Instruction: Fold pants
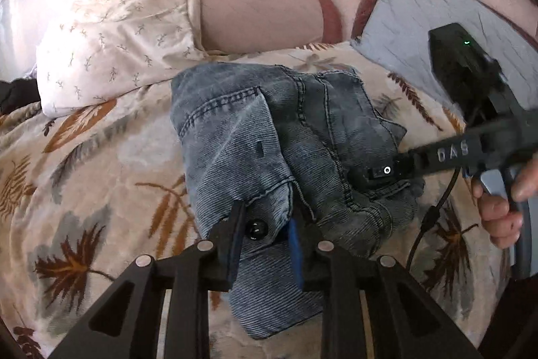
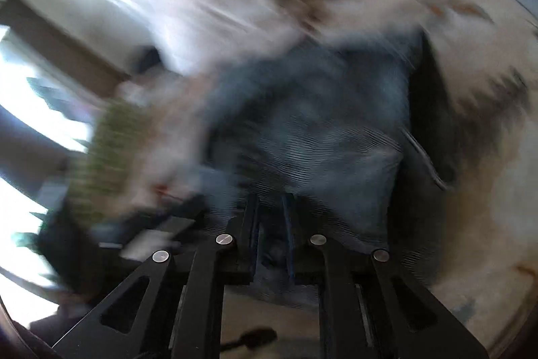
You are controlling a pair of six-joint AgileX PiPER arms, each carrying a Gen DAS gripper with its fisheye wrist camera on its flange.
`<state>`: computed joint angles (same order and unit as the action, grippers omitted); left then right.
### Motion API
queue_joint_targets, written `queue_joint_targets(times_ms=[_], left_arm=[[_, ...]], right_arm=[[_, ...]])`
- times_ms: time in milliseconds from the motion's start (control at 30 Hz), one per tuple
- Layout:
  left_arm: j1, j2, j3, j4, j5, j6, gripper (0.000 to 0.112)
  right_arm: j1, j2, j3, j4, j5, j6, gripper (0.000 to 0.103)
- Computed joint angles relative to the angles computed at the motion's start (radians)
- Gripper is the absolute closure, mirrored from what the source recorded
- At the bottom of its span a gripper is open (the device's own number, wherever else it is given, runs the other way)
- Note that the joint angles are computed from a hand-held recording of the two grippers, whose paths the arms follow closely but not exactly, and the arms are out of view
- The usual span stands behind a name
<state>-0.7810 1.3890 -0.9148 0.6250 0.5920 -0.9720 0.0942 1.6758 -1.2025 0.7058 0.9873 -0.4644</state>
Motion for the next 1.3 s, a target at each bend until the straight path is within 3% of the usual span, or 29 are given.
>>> queue_joint_targets(times_ms=[100,133,300,400,433,500,567,667,767,867,933,1033,1167,1300], left_arm=[[-0.049,0.036,-0.026,0.088,0.05,-0.058,0.087],[-0.049,0.04,-0.031,0.086,0.051,-0.052,0.087],[0.028,-0.023,-0.025,-0.083,0.006,0.094,0.084],[-0.016,-0.087,-0.027,0.03,0.076,0.028,0.082],[-0.028,-0.107,-0.029,0.069,0.098,0.013,0.077],[-0.034,-0.131,-0.048,0.119,0.139,0.002,0.066],[-0.009,-0.118,-0.083,0.132,0.16,0.012,0.063],[0.063,-0.038,-0.161,0.088,0.163,0.071,0.063],[0.129,0.062,-0.234,0.003,0.151,0.142,0.063],[0.162,0.165,-0.302,-0.054,0.143,0.19,0.063],[0.17,0.225,-0.34,-0.067,0.14,0.206,0.063],[0.166,0.289,-0.387,-0.07,0.148,0.214,0.063],[0.161,0.39,-0.485,-0.07,0.196,0.253,0.061],[0.199,0.475,-0.574,-0.159,0.224,0.323,0.048]], right_arm=[[-0.089,0.058,-0.025,0.058,0.103,-0.004,0.098],[-0.093,0.055,-0.011,0.05,0.084,-0.018,0.103],[-0.111,0.048,0.011,0.046,0.09,-0.041,0.103],[-0.104,0.017,-0.01,0.012,0.116,-0.04,0.103],[-0.101,0.007,-0.015,0.012,0.108,-0.046,0.096],[-0.08,-0.045,-0.011,-0.026,0.055,-0.039,0.094],[-0.079,-0.097,0.014,0.018,-0.006,-0.082,0.089],[-0.052,-0.17,0.065,0.007,-0.165,-0.081,0.073],[-0.023,-0.153,0.068,0.022,-0.264,-0.094,0.073],[0.004,-0.106,0.056,0.076,-0.296,-0.15,0.073],[0.001,-0.059,0.027,0.1,-0.268,-0.164,0.073],[0.024,-0.023,0.014,0.0,-0.309,-0.06,0.073],[-0.033,0.052,-0.014,0.063,-0.253,-0.088,0.072],[-0.044,0.088,-0.009,0.105,-0.262,-0.137,0.07]])
